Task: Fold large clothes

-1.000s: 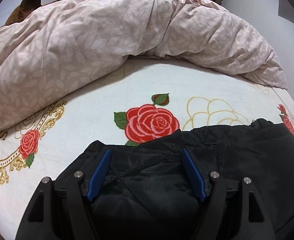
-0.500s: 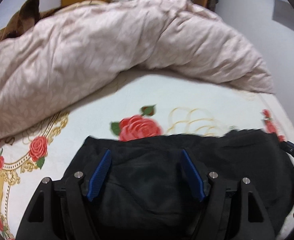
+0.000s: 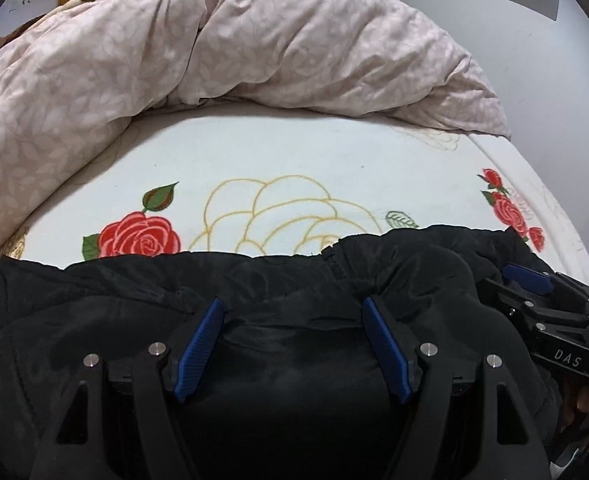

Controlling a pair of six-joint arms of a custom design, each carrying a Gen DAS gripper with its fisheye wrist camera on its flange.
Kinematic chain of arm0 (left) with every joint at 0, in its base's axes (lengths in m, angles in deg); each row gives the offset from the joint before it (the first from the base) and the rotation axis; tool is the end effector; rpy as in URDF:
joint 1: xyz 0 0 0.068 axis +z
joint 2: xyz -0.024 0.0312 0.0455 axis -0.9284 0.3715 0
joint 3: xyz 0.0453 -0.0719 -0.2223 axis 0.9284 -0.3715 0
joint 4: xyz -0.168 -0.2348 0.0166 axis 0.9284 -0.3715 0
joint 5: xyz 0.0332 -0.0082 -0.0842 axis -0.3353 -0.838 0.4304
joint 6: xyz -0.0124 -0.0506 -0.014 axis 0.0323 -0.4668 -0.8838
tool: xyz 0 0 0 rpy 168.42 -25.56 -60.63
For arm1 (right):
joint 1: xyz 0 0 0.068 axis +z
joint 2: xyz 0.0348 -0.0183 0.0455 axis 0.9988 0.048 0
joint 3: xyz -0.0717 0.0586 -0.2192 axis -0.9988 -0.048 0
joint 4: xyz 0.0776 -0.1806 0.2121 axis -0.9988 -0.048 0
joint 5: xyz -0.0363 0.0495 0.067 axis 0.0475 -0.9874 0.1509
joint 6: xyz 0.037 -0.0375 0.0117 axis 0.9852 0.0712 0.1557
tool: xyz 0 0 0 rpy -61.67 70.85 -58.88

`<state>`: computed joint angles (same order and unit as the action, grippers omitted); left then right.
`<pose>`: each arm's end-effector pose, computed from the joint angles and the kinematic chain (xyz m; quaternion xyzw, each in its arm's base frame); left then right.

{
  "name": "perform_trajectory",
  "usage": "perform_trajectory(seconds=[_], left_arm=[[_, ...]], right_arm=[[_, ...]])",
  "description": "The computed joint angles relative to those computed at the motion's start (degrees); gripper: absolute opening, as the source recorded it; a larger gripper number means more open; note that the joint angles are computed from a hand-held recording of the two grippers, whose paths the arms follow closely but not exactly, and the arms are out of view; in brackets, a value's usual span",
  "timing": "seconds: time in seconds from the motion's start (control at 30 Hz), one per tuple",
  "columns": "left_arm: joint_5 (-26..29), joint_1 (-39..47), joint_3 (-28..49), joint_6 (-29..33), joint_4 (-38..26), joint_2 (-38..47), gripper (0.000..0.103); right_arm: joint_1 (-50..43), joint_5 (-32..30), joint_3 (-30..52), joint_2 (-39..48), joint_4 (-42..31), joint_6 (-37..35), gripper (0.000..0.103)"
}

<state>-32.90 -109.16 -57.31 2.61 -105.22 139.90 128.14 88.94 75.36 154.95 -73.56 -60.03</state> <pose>0.1857 -0.1443 0.1260 -0.0697 0.9435 -0.0513 0.3198 0.2214 0.1852 0.1066 -0.1368 0.9403 0.1015 0.2945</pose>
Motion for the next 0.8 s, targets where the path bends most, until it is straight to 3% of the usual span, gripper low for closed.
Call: perform_trajectory(seconds=[0.3,0.43,0.5,0.6,0.67,0.8], left_arm=[[-1.0,-0.4,-1.0,-0.4,3.2,2.0,0.075],[0.1,-0.3,0.1,-0.5,-1.1,-0.1,0.074],[-0.8,-0.9,-0.4,0.2,-6.6,-6.8,0.074],[-5.5,-1.7,-3.6,2.2,-17.5,-23.5,0.074],[-7.3,0.9,-6.0,4.2,-25.6,-34.0,0.074],[-0.7,18.1,-13.5,13.1,-34.5,-49.9,0.074]], right_arm=[[0.2,1.3,-1.5,2.1,5.0,0.5,0.066],[0.5,1.7,-0.8,-0.3,1.1,0.4,0.066],[1.4,3.5,-0.9,-3.9,-2.2,0.2,0.066],[2.2,6.5,-4.7,-15.3,-6.5,-0.6,0.066],[1.1,7.3,-5.9,-18.5,-8.6,-0.9,0.066],[-3.3,6.4,-9.4,-17.0,-6.8,-2.5,0.066]])
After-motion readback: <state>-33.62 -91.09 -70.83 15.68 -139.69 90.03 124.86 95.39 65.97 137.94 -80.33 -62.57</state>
